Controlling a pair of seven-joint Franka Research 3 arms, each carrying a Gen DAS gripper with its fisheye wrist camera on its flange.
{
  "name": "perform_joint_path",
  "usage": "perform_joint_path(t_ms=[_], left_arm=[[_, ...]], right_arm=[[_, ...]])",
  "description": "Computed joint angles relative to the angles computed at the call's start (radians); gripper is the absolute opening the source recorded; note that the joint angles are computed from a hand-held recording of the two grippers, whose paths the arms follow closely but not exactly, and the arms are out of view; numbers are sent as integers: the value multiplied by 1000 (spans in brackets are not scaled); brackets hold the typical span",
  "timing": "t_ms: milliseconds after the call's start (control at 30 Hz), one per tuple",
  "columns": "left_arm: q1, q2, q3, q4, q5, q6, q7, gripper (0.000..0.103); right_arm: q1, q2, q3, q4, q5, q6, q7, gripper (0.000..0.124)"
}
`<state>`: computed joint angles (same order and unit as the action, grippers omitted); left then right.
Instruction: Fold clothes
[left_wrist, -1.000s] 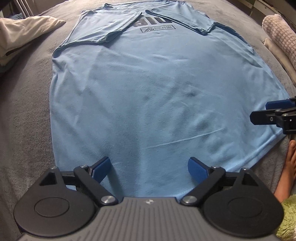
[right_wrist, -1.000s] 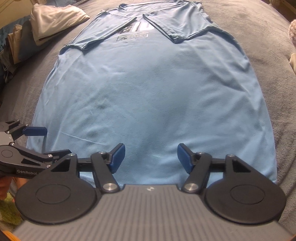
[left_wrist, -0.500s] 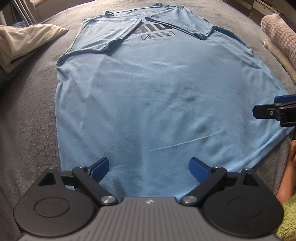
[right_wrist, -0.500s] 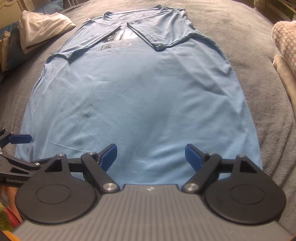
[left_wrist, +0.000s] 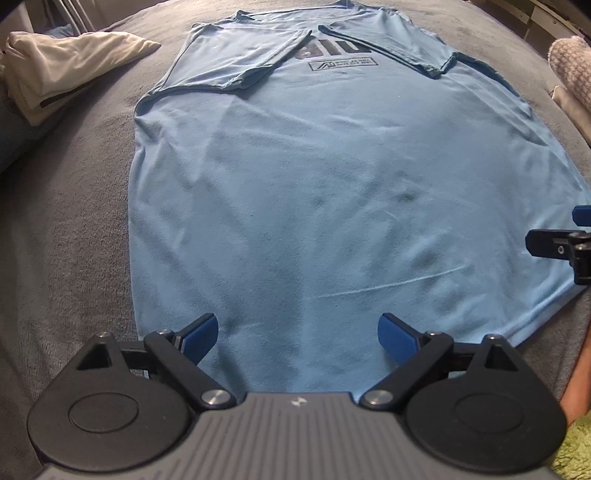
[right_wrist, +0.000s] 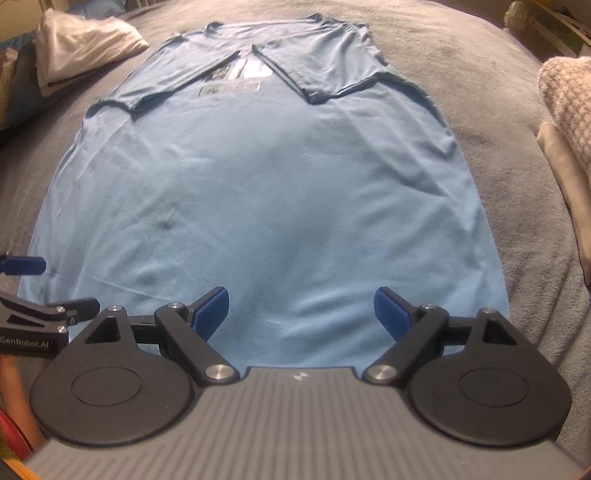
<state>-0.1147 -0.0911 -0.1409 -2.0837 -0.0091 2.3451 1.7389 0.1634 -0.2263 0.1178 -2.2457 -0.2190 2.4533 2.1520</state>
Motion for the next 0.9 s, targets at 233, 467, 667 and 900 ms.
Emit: perform_joint_path(t_ms=[233,467,667,900], left_arm=[[0,10,-10,5,75,-23,-62,94],[-3,9,-11,5,89,-32,-75,95],[-4,5,-12,3,99,-35,-82,95],[-5,3,-11,-1,108,-32,-81,96]], right_arm=[[18,29,-15,23,53,-54,-55,86],[27,36,-22,32,93,-85,-84,86],[26,33,-22,30,89,-80,-92,86],[25,31,-25,26,99,-78,-111,86]])
